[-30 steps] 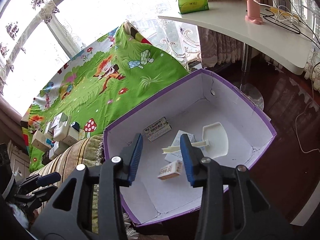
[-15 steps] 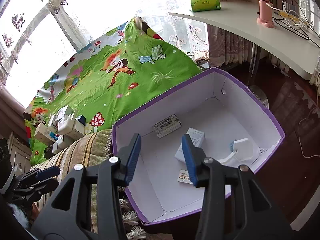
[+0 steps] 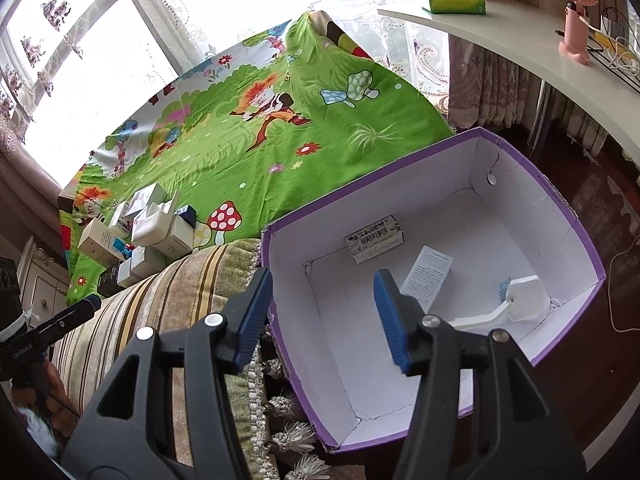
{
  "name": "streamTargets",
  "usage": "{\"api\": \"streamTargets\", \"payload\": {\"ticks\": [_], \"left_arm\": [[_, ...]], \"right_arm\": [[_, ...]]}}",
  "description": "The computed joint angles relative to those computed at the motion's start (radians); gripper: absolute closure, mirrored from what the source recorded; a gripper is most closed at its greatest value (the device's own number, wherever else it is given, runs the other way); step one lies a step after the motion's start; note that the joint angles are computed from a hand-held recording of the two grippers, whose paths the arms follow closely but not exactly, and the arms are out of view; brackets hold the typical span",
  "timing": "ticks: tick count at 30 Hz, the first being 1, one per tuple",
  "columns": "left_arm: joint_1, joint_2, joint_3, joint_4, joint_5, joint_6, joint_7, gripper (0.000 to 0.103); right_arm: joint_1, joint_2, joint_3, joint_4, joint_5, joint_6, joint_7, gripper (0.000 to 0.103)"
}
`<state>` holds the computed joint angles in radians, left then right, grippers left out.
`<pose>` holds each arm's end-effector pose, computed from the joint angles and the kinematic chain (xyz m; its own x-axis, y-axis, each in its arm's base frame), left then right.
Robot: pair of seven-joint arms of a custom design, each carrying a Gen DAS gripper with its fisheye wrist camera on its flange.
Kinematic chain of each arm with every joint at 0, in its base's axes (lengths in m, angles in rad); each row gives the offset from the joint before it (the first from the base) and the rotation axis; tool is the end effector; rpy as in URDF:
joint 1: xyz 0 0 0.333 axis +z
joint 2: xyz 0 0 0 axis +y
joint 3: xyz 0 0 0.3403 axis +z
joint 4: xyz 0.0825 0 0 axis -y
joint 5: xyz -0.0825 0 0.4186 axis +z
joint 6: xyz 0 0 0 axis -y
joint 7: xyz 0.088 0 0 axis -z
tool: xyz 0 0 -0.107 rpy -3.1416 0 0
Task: Organize rigid objects
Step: 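Move both grippers back over the remaining boxes, then grasp the beige cube box with the left gripper while the right gripper grasps the white plastic bracket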
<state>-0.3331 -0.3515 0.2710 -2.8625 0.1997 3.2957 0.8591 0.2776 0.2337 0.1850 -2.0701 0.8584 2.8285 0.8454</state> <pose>0.4079 -0.0487 0.3736 0.2689 -0.8568 0.4401 -0.6760 -0.4933 -0.5474 0.5946 0.2485 0.3654 0.4669 -0.8348 -0.2917 -0.7894 -0.2449 -0.5629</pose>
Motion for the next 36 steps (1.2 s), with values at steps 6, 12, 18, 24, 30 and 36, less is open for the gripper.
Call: {"api": "streamTargets", "payload": {"ticks": [6, 12, 18, 24, 30, 36], "left_arm": [[0.208, -0.044, -0.152, -0.046, -0.018, -0.006, -0.014, 0.053], [0.421, -0.096, -0.312, -0.076, -0.032, -0.039, -0.033, 0.053], [0.607, -0.130, -0.441, -0.075, -0.012, -0.088, -0.065, 0.049], [0.813, -0.135, -0.583, -0.036, 0.045, -0.142, -0.167, 0.028], [0.927, -0.077, -0.641, 0.048, 0.144, -0.194, -0.247, 0.024], [0.983, 0.009, -0.669, 0.130, 0.248, -0.252, -0.331, 0.024]], "right_arm": [[0.026, 0.012, 0.011, 0.015, -0.034, -0.017, 0.008, 0.044], [0.059, 0.032, 0.021, 0.042, -0.079, -0.015, 0.032, 0.038], [0.098, 0.067, 0.029, 0.082, -0.151, -0.004, 0.090, 0.031], [0.139, 0.108, 0.033, 0.134, -0.239, 0.008, 0.162, 0.025], [0.179, 0.148, 0.037, 0.191, -0.328, 0.013, 0.224, 0.018], [0.229, 0.194, 0.017, 0.255, -0.430, -0.007, 0.309, 0.016]]}}
